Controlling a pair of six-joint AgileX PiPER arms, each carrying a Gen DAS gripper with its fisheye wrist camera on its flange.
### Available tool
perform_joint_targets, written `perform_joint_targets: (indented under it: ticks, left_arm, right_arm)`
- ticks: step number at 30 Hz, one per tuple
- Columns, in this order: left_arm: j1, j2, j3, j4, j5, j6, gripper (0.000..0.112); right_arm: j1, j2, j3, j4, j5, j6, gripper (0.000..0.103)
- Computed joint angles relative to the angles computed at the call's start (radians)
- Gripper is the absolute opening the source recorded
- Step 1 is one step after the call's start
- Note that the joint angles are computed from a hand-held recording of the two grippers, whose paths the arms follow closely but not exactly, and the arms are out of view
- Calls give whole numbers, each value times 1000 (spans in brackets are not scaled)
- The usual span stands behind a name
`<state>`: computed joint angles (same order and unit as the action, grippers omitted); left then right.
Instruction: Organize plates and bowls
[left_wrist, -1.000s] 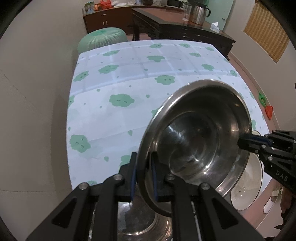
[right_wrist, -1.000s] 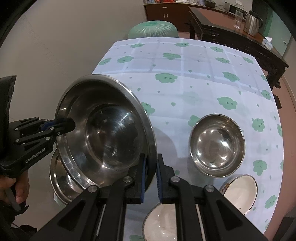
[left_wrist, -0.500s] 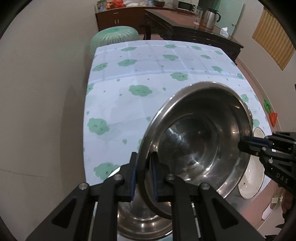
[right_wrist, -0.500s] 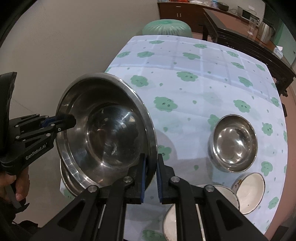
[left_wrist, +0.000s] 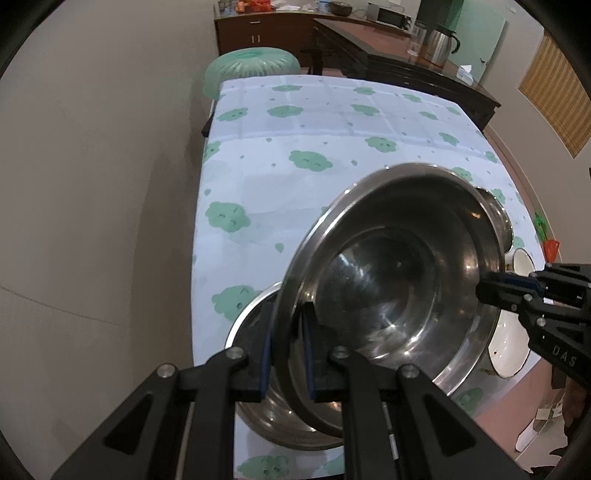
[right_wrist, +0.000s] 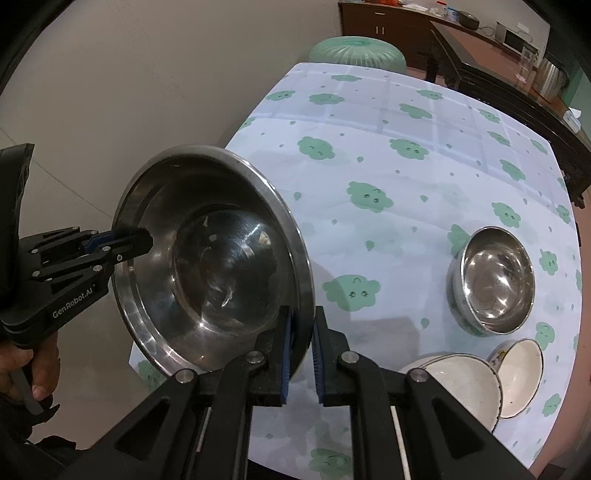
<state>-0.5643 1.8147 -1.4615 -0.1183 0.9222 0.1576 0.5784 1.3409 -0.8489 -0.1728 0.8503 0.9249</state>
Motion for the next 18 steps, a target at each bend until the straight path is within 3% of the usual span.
perform_joint_targets:
  ticks: [18]
  left_arm:
    - [49,-75,138,32,-44,-25,11]
  right_arm:
    - [69,80,-41,42,-33,-23,12]
